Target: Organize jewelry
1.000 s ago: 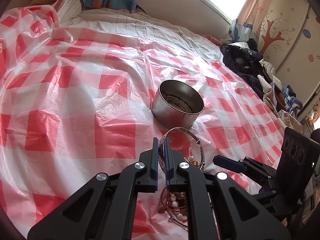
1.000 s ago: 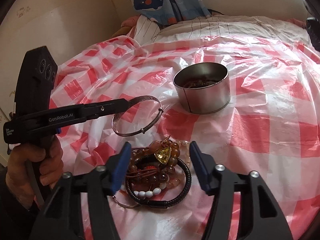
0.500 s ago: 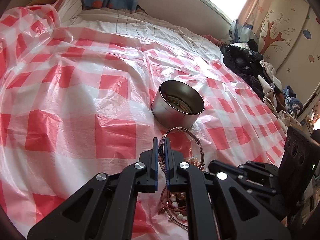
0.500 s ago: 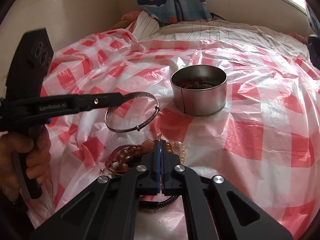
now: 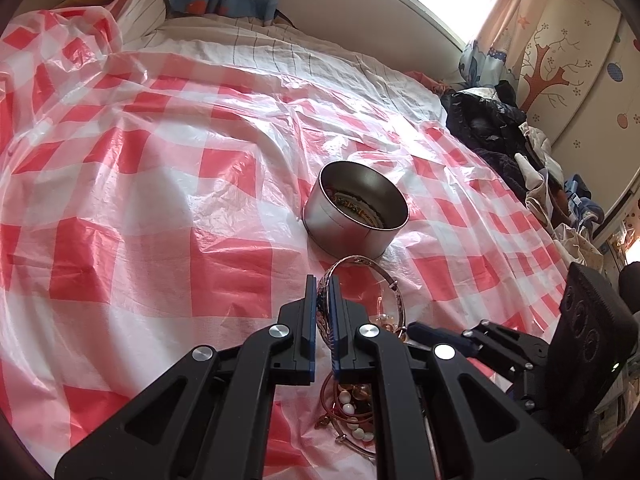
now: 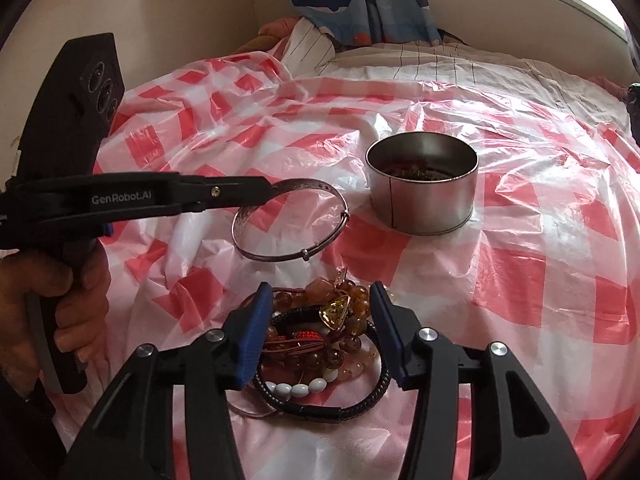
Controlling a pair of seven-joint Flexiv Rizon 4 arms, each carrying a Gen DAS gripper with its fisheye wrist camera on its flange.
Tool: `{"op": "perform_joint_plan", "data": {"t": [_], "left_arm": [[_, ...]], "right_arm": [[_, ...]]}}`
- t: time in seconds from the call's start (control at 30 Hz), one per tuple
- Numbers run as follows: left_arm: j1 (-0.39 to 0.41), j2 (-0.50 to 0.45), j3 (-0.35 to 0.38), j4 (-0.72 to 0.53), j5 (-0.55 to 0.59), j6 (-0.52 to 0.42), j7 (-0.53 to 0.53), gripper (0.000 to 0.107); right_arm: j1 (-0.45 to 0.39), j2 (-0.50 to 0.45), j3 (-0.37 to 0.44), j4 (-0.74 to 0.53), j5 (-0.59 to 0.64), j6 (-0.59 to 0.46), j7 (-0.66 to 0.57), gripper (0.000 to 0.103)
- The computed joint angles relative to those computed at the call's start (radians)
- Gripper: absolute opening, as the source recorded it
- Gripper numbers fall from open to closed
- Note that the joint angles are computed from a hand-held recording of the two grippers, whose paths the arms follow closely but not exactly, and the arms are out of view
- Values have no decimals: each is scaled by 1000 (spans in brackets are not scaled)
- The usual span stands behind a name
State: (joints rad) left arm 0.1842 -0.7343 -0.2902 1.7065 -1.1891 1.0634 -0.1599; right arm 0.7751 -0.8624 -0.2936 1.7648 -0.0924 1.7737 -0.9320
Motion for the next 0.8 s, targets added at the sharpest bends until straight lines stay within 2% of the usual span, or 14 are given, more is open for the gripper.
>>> {"op": "perform_joint_plan", "data": {"t": [0.07, 0.1, 0.2, 0.3, 0.37, 0.47, 0.6, 0.7, 0.8], "left_arm": [[0, 0, 0, 0, 1, -2, 0, 5], [-1, -1, 1, -1, 1, -2, -1, 5], [-2, -1, 2, -2, 1, -1, -5, 5], [-3, -2, 1, -2, 1, 2, -7, 5], [-2, -2, 0, -2, 1, 2, -4, 5], [-2, -2, 0, -2, 1, 4, -1, 5], [-3, -3, 0, -2, 2, 8, -3, 5], [-1, -3, -2, -2, 2, 8, 0, 5], [-1, -5, -1, -4, 6, 5, -3, 5]], "right_arm": [[30, -6, -32, -1, -12, -16, -14, 28], [46, -10, -47, -7, -30, -45, -25, 19], [101, -26, -111, -8, -57, -85, -15, 18], [16, -9, -20, -2, -46, -32, 2, 7], [-59, 2, 62, 3, -26, 33, 5, 7], [-93, 14, 109, 13, 4, 89, -5, 7], [-168, 21, 200, -3, -13, 47, -16, 8], [-161, 15, 196, -17, -23, 24, -13, 31], [-108, 10, 135, -18, -29, -16, -9, 30]]}}
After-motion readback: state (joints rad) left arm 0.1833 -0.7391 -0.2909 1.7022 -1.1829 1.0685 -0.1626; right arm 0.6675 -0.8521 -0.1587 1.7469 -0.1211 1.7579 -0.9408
